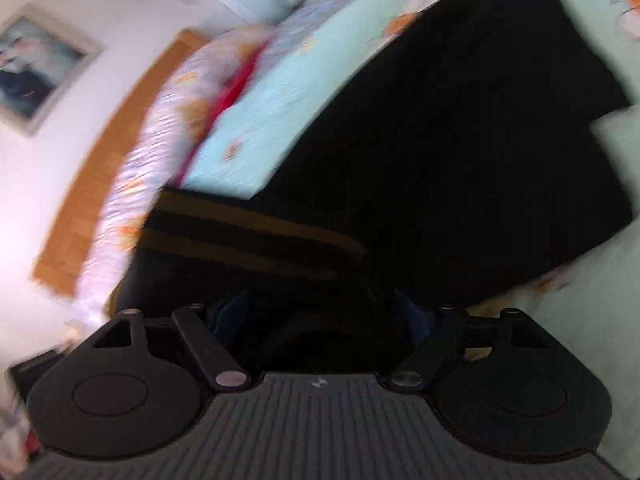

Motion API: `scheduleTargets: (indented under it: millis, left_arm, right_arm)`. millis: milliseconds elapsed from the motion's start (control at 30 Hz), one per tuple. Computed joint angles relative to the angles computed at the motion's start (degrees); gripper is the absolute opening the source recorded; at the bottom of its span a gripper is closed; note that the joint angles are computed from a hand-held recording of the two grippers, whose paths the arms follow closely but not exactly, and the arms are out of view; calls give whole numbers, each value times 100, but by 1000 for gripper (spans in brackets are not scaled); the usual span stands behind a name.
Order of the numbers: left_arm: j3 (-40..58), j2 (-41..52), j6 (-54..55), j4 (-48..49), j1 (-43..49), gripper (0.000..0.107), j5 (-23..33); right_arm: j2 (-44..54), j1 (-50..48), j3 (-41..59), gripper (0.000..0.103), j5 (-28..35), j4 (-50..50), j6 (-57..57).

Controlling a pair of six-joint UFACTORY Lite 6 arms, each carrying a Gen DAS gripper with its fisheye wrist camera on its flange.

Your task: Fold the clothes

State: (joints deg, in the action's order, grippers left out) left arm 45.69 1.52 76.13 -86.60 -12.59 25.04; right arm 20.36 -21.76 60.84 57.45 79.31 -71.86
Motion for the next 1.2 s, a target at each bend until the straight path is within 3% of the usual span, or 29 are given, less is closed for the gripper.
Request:
scheduleTargets:
  millis: [33,67,133,233,333,400,500,567,600,700,733,800,833,900,1033,1133,1200]
  left_arm:
    - [-8,31,-33,-43,33,57,14]
    - [-9,54,-69,-74,59,61,14]
    - [-3,56,-171,-60,79,66,-67]
    - [-114,-157,-256,-102,139,73,-202]
    - [-202,-486,-346,-66,238,71,-343]
    - [-127,-625,-621,165,296,69,-481]
    - [219,-574,-1262,680,449,55,-569]
    - [566,-413,-2226,1492,455,42,-793]
    - [712,-306,-2558,1765,464,40,-897]
    - [778,4,-2201,1306,690,39,-870]
    - [732,95,-1996,1075,788,40,-837]
    - [518,192,-1436,421,1033,45,-659]
    - [412,226,-1196,131,1174,49,-544]
    - [267,295,-881,-251,1442,53,-324]
    - [349,412,-1034,-184,1705,54,-140]
    - [563,513,-1438,102,1775,54,-45]
    - [775,669,-1868,373,1808,54,26]
  right_arm:
    - [-363,123,-450,69,75,86,-164]
    - [-657,270,-792,55,93,159,-250]
    - [-1435,677,-1501,55,-349,435,-442]
    - [-1886,1001,-1689,55,-633,587,-337]
    - [-1965,1322,-1506,55,-659,872,-356]
    - [-1794,1645,-1101,42,-736,1121,-420]
    - [-1028,2101,44,35,-824,1568,-512]
    - [-440,2326,879,35,-965,1781,-536]
    - [-133,2432,1320,37,-1135,1831,-433]
    - [117,2522,1922,38,-2030,1712,320]
    - [20,2353,1739,39,-2052,1985,249]
    - [-434,1741,971,63,-1790,2272,183]
    - [-603,1143,569,65,-1505,2106,204]
    - [-419,197,204,65,-1503,1777,-90]
    - [-89,-528,-519,65,-2367,1807,-917]
    - [-293,-384,-1435,65,-2406,2679,-1569]
    - [-245,9,-1636,65,-2315,3115,-1311]
